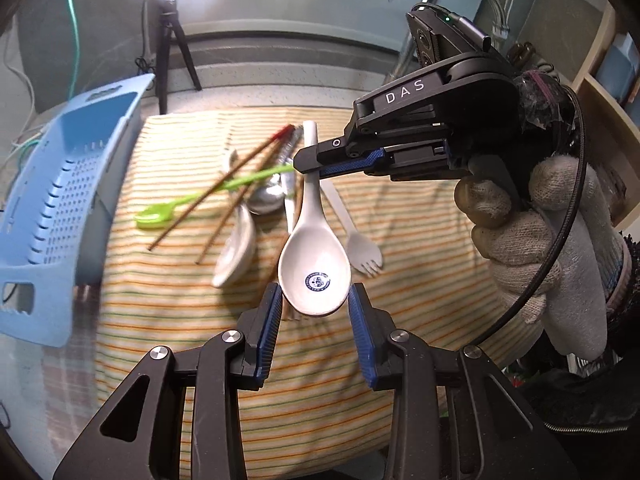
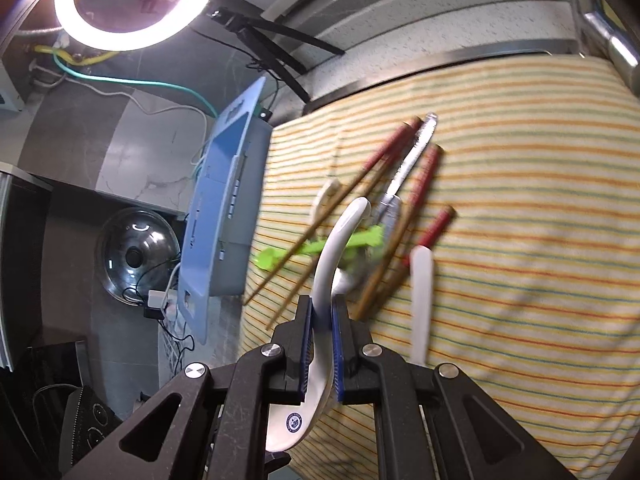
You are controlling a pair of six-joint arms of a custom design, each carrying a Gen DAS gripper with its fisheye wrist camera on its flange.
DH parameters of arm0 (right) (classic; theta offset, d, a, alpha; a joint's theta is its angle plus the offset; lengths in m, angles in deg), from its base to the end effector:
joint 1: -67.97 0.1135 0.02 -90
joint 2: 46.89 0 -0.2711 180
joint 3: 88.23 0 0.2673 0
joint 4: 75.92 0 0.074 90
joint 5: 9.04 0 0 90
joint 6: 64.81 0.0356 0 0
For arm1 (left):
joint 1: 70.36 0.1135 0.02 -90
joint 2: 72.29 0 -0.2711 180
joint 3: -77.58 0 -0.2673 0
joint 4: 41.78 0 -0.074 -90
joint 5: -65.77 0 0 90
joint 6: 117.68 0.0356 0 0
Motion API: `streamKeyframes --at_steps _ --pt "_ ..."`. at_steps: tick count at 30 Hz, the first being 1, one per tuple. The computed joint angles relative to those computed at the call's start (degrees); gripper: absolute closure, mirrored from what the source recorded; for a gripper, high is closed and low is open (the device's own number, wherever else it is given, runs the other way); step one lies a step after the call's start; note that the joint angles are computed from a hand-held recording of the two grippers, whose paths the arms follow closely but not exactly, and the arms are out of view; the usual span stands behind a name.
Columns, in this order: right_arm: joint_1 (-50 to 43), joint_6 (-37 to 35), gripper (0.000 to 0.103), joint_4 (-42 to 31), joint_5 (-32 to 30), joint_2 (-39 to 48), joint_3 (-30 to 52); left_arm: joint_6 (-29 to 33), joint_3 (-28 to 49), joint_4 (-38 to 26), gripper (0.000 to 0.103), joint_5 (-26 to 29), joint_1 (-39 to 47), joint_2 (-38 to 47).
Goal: Organize utensils
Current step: 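Carry the white ceramic spoon with the left gripper over the blue basket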
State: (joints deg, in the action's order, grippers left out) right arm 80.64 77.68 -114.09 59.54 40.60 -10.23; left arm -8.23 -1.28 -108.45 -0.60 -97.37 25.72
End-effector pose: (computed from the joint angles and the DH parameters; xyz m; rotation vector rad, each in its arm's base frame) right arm 0.3327 0.0881 0.2611 0.6937 2.4646 0.9395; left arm 0.3251 -0.1817 0.3011 1.1644 2.3826 -0.5939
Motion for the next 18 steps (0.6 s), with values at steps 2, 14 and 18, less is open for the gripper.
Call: streamKeyframes --at_steps 2,14,18 --pt "0.91 0.05 0.094 -0.20 0.59 2.36 3.20 1.16 1.70 -0.43 0.070 0.52 1.69 0.77" --pt "5.74 -1.95 0.094 -8.33 3.37 24.93 35.77 7.45 18.11 -4.96 0.071 3.95 12.70 11.95" --pt "7.13 -3.32 0.094 -15.03 3.47 36.84 53.92 9.00 25.87 -7.27 0.071 4.01 16.10 17.74"
